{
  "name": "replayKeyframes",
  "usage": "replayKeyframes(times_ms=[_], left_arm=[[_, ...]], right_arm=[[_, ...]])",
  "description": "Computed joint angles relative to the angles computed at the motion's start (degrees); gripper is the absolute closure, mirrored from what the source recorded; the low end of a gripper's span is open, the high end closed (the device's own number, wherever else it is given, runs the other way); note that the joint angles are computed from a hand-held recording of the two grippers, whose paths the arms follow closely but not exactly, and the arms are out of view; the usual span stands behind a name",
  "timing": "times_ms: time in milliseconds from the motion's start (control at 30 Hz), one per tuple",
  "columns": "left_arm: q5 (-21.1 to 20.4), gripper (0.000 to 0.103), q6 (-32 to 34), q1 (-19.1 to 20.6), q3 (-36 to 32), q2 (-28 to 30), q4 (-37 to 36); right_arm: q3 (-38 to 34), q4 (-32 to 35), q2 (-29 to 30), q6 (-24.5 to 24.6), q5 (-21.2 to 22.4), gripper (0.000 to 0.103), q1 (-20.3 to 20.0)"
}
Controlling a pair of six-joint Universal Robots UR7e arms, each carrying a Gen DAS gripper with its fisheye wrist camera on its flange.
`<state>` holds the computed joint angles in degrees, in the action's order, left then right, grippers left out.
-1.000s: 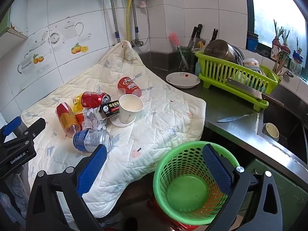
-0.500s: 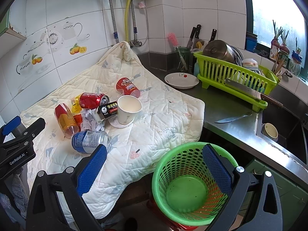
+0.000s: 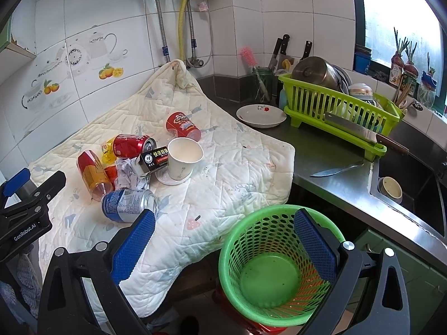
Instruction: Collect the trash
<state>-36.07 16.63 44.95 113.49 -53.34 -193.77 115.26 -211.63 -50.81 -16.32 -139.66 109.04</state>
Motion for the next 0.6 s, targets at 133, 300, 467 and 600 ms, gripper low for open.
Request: replayKeyframes(times_ms=[133,300,467,600], left_arm=[[0.0,0.005,0.5,0.0,-0.2,0.3,-0.6],[-0.1,0.005,0.7,0.1,-0.5,0.4,-0.6],[-0.1,0.005,0.5,0.1,-0.5,0.4,-0.5],[-0.1,0.005,0.5,0.1,-0.7,0.5,-0.3]], right_arm=[[0.0,0.0,-0.1,-0.2,0.3,0.007,-0.1],[-0.4,0.2,0.0,-0.3,0.3,0.007,-0.1],[-0.6,0.7,-0.1,-0.2,0.4,0.007,-0.2],[-0.6,0.8,-0.1,-0.1,0.4,0.007,-0.2]])
